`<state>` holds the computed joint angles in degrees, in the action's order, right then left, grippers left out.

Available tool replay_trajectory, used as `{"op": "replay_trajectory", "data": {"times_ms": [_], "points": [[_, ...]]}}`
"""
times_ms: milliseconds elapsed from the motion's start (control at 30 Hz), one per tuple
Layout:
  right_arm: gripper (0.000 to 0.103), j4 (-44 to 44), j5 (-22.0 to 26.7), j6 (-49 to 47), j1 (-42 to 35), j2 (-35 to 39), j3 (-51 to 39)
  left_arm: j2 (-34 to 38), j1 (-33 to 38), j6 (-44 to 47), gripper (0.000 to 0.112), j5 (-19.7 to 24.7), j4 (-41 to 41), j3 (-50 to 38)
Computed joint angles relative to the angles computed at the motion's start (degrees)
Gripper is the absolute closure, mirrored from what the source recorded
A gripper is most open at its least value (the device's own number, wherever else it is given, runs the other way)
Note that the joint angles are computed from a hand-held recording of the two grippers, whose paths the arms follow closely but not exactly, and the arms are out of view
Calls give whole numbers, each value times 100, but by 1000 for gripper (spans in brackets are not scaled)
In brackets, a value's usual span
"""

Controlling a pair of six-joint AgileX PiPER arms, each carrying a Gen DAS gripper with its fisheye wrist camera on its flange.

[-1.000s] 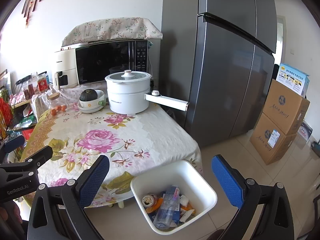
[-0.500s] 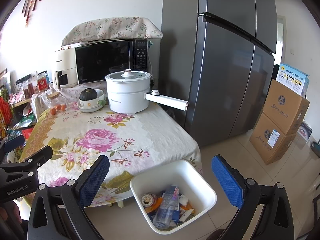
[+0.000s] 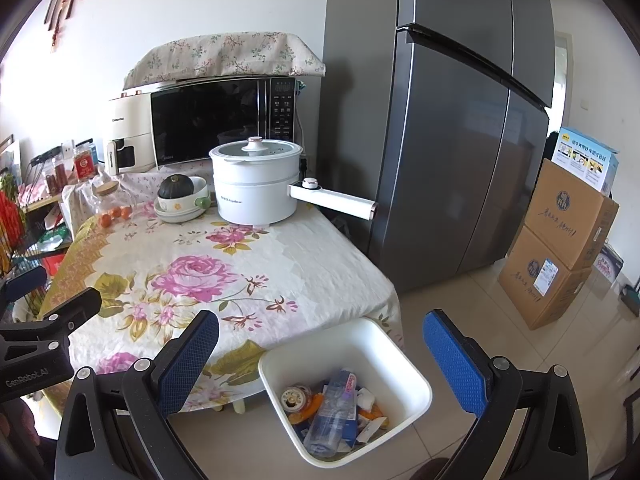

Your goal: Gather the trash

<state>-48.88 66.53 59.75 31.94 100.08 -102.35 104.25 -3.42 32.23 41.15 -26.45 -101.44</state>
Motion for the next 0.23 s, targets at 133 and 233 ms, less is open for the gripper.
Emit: {"op": "replay_trajectory", "data": {"times_ms": [133, 233], "points": [[0, 11, -14, -11, -10, -4, 4, -49, 64, 73, 10, 39, -205, 24], [0, 32, -38, -22, -20, -19, 37, -49, 75, 177, 10, 70, -291, 24]]}}
